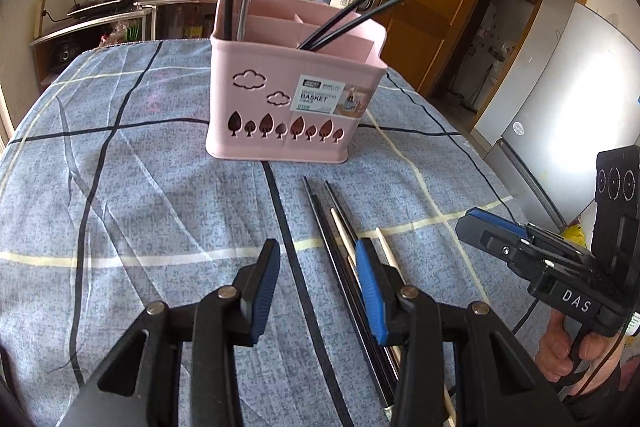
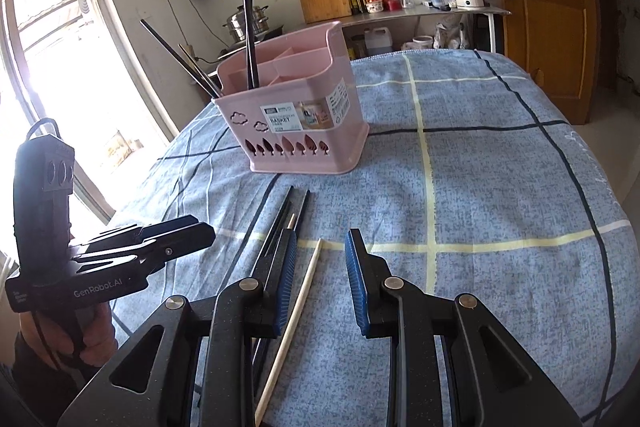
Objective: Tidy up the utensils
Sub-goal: 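Move both tools back down to the remaining chopsticks, then close the left tool on a black chopstick while the right tool closes on a wooden chopstick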
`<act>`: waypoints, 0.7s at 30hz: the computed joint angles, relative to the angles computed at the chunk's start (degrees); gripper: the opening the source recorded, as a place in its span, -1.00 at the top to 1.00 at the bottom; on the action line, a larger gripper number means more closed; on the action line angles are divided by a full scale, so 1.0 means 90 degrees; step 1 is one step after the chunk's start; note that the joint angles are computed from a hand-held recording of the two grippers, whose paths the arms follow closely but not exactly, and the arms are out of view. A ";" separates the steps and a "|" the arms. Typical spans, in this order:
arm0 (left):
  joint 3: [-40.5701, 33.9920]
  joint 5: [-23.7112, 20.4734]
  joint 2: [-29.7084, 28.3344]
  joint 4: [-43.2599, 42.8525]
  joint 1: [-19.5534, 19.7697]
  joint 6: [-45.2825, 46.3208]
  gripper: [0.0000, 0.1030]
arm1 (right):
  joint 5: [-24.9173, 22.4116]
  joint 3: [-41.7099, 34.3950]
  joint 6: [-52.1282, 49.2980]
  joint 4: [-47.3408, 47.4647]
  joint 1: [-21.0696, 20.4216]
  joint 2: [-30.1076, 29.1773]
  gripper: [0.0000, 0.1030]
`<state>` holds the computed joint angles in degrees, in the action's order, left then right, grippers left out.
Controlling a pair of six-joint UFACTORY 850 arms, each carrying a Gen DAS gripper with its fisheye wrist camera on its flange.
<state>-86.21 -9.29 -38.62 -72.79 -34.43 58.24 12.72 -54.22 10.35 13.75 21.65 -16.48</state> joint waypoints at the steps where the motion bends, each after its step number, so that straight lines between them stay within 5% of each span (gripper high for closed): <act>1: -0.0080 -0.0008 -0.0069 0.0448 -0.0007 -0.0447 0.21 | -0.0085 -0.0058 0.0092 -0.0097 -0.0005 -0.0074 0.49; 9: -0.0815 -0.0237 -0.0612 0.4098 -0.0093 -0.4128 0.21 | -0.0519 -0.0375 0.0356 -0.0436 0.0029 -0.0505 0.49; 14: -0.1062 -0.0308 -0.0805 0.5432 -0.0143 -0.5396 0.21 | -0.0677 -0.0535 0.0423 -0.0538 0.0042 -0.0686 0.49; 21: -0.1142 -0.0316 -0.0838 0.7395 -0.0277 -0.7123 0.20 | -0.0813 -0.0763 -0.1656 0.1492 0.0095 -0.0885 0.49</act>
